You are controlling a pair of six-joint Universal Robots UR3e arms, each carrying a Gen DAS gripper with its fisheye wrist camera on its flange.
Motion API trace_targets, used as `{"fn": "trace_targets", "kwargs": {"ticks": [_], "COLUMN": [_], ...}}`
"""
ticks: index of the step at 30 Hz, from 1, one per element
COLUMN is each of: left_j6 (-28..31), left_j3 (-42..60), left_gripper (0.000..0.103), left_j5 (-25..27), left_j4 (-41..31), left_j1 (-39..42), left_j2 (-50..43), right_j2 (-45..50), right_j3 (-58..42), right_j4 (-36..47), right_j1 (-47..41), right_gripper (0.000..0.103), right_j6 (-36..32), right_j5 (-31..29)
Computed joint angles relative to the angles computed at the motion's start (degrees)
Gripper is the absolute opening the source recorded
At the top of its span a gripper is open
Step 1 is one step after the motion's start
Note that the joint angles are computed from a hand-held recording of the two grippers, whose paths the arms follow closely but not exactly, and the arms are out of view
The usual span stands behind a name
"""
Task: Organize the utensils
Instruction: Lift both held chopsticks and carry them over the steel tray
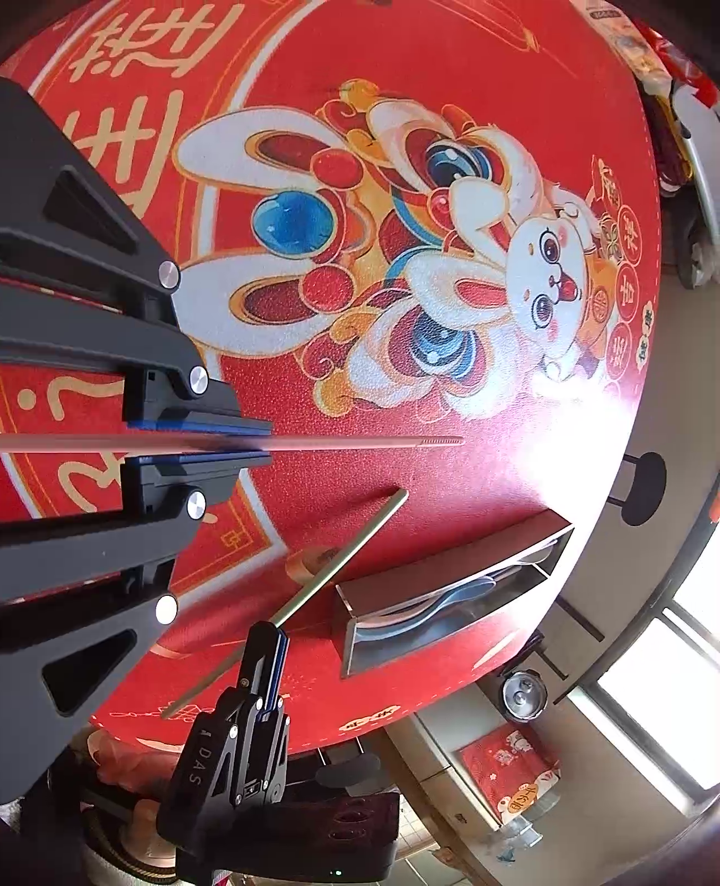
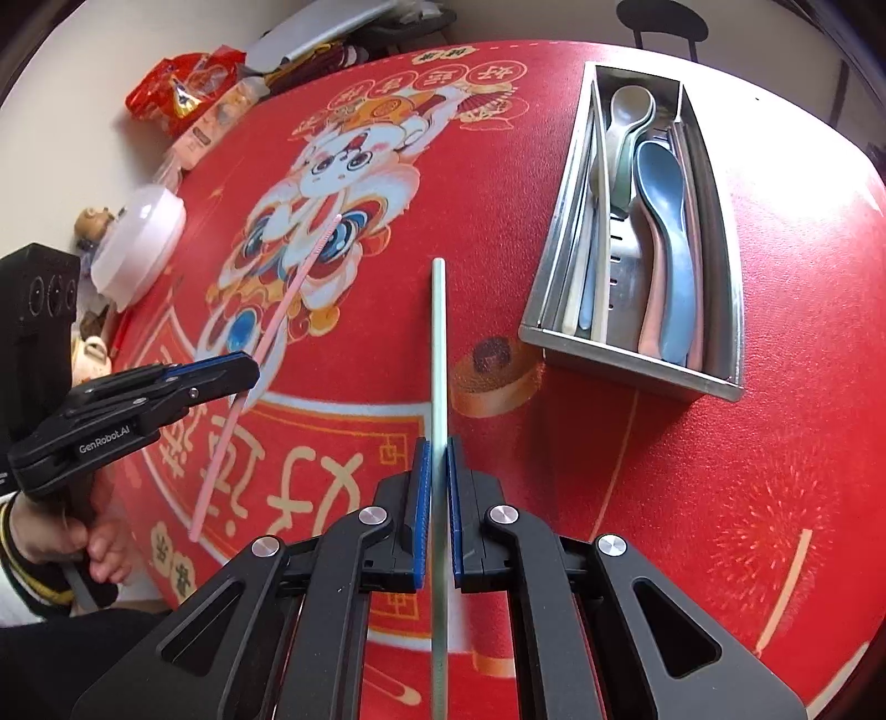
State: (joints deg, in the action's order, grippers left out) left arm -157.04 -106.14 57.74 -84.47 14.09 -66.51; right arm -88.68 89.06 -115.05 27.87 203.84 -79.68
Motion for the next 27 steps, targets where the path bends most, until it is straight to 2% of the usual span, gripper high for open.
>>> {"fn": "trace_targets", "kwargs": {"ticks": [10, 18, 27], "left_j6": [-3.6, -4.5, -5.2], "left_j3": [8.3, 8.9, 11.2], "left_gripper": [0.006, 0.006, 0.006], "left_j5": [-0.9, -0.4, -1.1], "left_j4": [0.5, 0.5, 0.0], "left_j1": [-2.3, -2.5, -2.3], "left_j2": [-4.3, -4.7, -6.0], "right_j2": [-6.2, -7.7, -8.3], "right_j3": [3.4, 5.1, 2.6], "right_j4": [-4.0, -4.6, -5.0], "right_j1": [-4.7, -5.9, -7.5], "right_gripper": [0.006, 0.006, 0.006], "right_j6": [1.0, 1.0, 1.4], "right_j5": [3.7, 5.1, 5.3]}}
